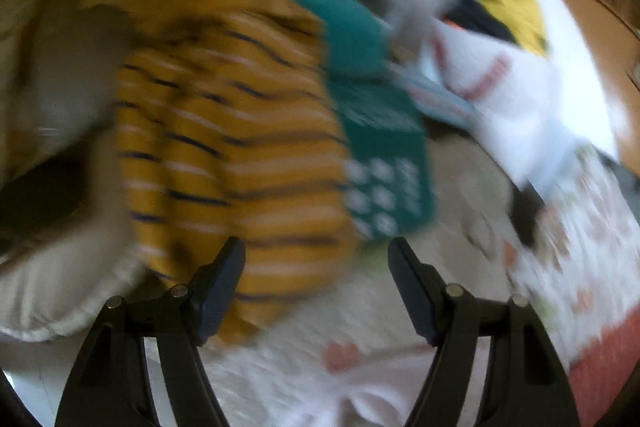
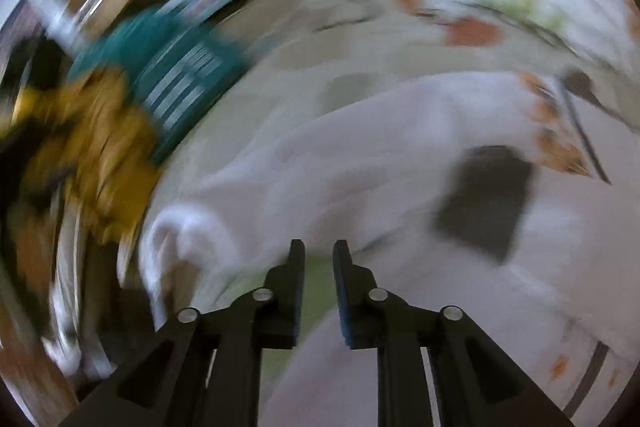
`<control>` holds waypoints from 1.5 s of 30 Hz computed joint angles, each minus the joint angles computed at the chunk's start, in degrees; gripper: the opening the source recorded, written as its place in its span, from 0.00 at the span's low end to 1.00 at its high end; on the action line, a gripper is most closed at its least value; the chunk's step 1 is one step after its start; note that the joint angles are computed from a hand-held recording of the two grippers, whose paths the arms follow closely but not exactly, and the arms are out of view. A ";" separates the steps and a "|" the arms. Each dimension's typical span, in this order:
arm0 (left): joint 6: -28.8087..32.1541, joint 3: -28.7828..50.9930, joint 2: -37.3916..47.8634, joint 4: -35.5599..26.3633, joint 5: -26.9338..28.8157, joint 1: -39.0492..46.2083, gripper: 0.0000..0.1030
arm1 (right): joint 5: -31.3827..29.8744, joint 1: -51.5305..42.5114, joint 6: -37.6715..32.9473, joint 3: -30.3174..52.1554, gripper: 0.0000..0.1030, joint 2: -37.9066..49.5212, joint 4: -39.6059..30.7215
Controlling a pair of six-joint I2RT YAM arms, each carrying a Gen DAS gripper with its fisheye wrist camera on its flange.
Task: Fold small clothes
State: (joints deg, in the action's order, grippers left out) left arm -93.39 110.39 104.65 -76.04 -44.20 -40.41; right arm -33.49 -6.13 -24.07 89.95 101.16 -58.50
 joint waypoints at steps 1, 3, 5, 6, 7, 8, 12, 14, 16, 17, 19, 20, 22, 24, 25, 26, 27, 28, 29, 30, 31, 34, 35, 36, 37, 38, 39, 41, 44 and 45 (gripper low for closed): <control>-2.68 -1.38 -1.19 -1.89 -0.82 0.19 0.71 | 0.41 2.65 -1.64 -3.68 0.24 -3.18 0.65; -6.49 -4.71 -3.97 -4.20 -1.81 0.47 0.71 | 0.84 7.06 -2.95 -8.95 0.29 -7.90 1.79; -8.79 -8.69 -7.26 -4.74 -2.27 0.73 0.71 | 0.76 10.36 -3.45 -12.87 0.31 -11.67 2.67; -9.58 -10.15 -8.51 -4.70 -2.35 0.76 0.71 | 0.77 11.71 -3.56 -14.53 0.31 -13.25 3.16; -10.55 -12.98 -10.82 -4.41 -2.24 1.14 0.71 | 0.85 13.34 -3.77 -16.54 0.31 -15.15 3.95; -10.94 -13.96 -11.68 -4.55 -2.00 1.35 0.71 | 1.25 15.13 -4.11 -18.61 0.32 -17.10 5.01; -8.56 -19.49 -15.62 -0.33 0.12 2.69 0.71 | 7.62 22.05 -6.37 -27.08 0.43 -25.13 10.91; -8.33 -20.40 -16.31 0.76 -0.11 2.31 0.71 | 12.51 26.57 -8.01 -32.35 0.51 -29.84 14.71; -5.74 -19.65 -15.78 2.14 -0.42 1.71 0.71 | 16.57 30.40 -9.91 -36.33 0.53 -32.60 17.71; -4.99 -18.53 -14.85 1.97 -0.62 1.32 0.71 | 18.53 32.00 -10.79 -38.27 0.53 -33.55 19.40; -3.99 -14.58 -11.70 -0.11 -1.47 0.72 0.71 | 22.02 34.28 -10.73 -40.95 0.53 -33.24 23.34; -3.55 -13.45 -10.82 -0.37 -1.71 0.52 0.71 | 22.99 34.82 -9.96 -41.63 0.53 -32.61 25.14; -2.22 -12.40 -9.98 0.80 -1.56 0.25 0.71 | 23.88 35.31 -8.07 -42.46 0.53 -30.79 28.93; -0.87 -11.32 -8.94 1.56 -1.00 0.28 0.71 | 23.77 35.33 -5.93 -41.38 0.30 -27.42 30.09; -0.14 -11.02 -8.61 2.20 -0.69 0.25 0.71 | 21.90 34.45 -4.65 -39.11 0.13 -24.36 28.25; 0.52 -10.85 -8.40 2.91 -0.49 0.28 0.71 | 19.02 32.63 -2.65 -36.73 0.12 -22.15 26.04; 1.42 -10.79 -8.25 3.85 -0.29 0.27 0.71 | 16.43 30.98 -1.30 -35.25 0.11 -21.31 24.64; 1.99 -10.43 -7.95 4.33 -0.27 0.19 0.71 | 13.18 28.29 0.31 -32.88 0.10 -20.42 22.44; 2.23 -9.98 -7.62 4.36 -0.46 -0.08 0.71 | 10.95 26.10 1.31 -31.20 0.10 -20.14 21.11; 2.47 -9.05 -6.89 4.14 -0.73 -0.37 0.71 | 8.12 23.09 2.38 -28.75 0.10 -19.62 19.59; 2.72 -8.37 -6.37 4.13 -0.75 -0.56 0.71 | 5.26 19.77 3.45 -25.78 0.10 -18.82 17.94; 4.68 -5.59 -4.13 4.97 -0.41 -1.22 0.71 | -8.19 4.43 8.00 -10.08 0.05 -12.53 9.52; 5.56 -4.30 -3.06 5.18 -0.19 -1.44 0.71 | -11.89 -0.22 9.37 -4.80 0.02 -9.97 6.83; 6.92 -3.04 -1.97 5.88 0.22 -1.65 0.71 | -14.82 -4.69 10.50 0.67 0.02 -7.20 4.04; 8.52 -1.77 -0.82 7.06 0.92 -1.91 0.71 | -17.45 -9.61 11.28 7.20 0.02 -3.81 0.64; 10.17 -0.39 0.46 8.41 1.86 -2.28 0.71 | -19.08 -14.61 11.37 14.32 0.02 0.06 -3.17; 11.35 1.12 1.76 9.08 2.54 -2.65 0.71 | -19.44 -17.97 10.77 18.93 0.02 2.46 -5.93; 13.90 5.07 4.87 9.72 3.95 -3.31 0.71 | -16.91 -25.38 9.76 29.30 0.01 8.32 -10.23; 16.83 13.58 10.70 8.35 4.59 -4.68 0.71 | -9.57 -32.56 7.28 35.27 0.03 12.40 -10.75; 17.20 16.89 12.78 7.06 4.32 -5.10 0.72 | -7.74 -33.60 4.94 35.35 0.05 12.79 -11.38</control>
State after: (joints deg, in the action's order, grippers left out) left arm -76.19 127.28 117.43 -68.98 -39.88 -45.51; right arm -41.22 -39.73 -19.12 125.30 113.95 -69.88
